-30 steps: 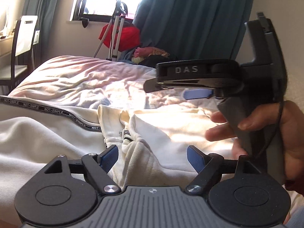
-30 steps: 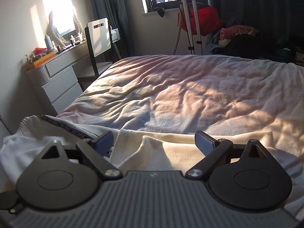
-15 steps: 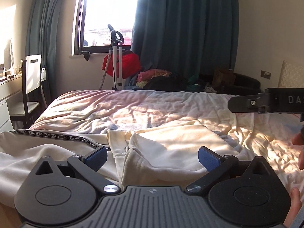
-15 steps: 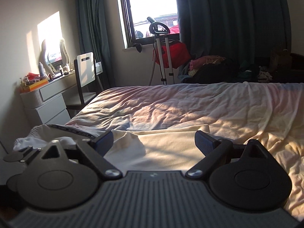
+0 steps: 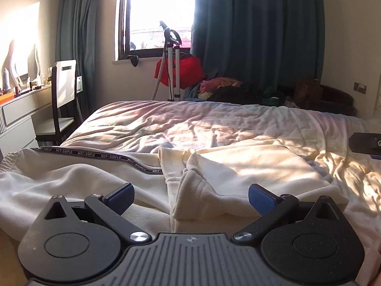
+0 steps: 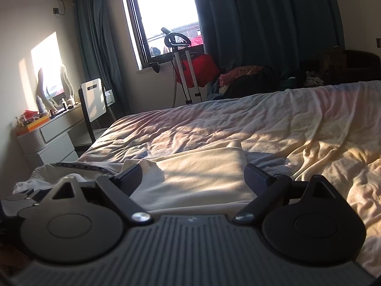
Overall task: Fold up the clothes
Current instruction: 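Grasp the elastic waistband with the left gripper, then lift the waistband, fold it over the pants and open the left gripper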
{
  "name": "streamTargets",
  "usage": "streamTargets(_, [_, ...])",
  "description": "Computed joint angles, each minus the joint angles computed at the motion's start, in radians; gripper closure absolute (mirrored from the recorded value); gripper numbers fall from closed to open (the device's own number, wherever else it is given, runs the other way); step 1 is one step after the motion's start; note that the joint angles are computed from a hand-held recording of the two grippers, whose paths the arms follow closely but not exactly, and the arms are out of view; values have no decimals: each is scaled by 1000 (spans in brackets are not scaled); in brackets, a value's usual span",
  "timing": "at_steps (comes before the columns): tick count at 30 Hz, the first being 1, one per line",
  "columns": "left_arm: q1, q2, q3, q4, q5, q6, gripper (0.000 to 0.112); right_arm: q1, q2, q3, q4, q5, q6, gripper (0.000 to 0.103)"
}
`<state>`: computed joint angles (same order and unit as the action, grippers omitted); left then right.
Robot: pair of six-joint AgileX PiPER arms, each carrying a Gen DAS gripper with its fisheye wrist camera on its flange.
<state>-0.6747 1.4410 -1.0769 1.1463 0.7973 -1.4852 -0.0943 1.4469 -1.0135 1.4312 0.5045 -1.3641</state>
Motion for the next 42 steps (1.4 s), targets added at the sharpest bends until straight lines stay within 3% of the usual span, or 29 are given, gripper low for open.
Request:
streamTargets(7, [113, -45, -9, -166, -21, 55, 10, -26, -2, 13, 6, -21, 24, 9])
streamTargets(10, [233, -98, -14, -376, -43, 160, 10, -40, -3, 16, 7, -7, 30, 9])
streamTargets(13, [361, -182, 1, -545, -18, 213, 9, -49, 2, 11, -4, 4, 50, 9])
streamTargets(17, [620, -277, -6, -823, 39, 373, 9, -62, 5, 7, -5, 31, 55, 9])
streamTargets(23, [1098, -272, -32, -1348, 164, 712, 9, -74, 7, 4, 13, 66, 31, 9])
streamTargets(28, [1306, -214, 20, -1560, 184, 867, 9, -65, 12, 5, -4, 51, 44, 9])
streamTargets(30, [1348, -207, 59, -1601, 133, 893, 10, -59, 18, 0, -25, 43, 70, 9])
streamTargets(33, [1322, -240, 120, -1482, -34, 805, 12, -46, 27, -5, -58, 29, 97, 9])
streamTargets(37, [1315, -253, 146, -1375, -188, 735, 22, -12, 45, -16, -108, 7, 124, 9])
streamTargets(40, [1290, -225, 140, -1278, -268, 690, 23, 59, 84, -57, -137, -61, 159, 9])
streamTargets(42, [1278, -194, 125, -1227, -280, 644, 34, 122, 129, -110, -135, -97, 161, 9])
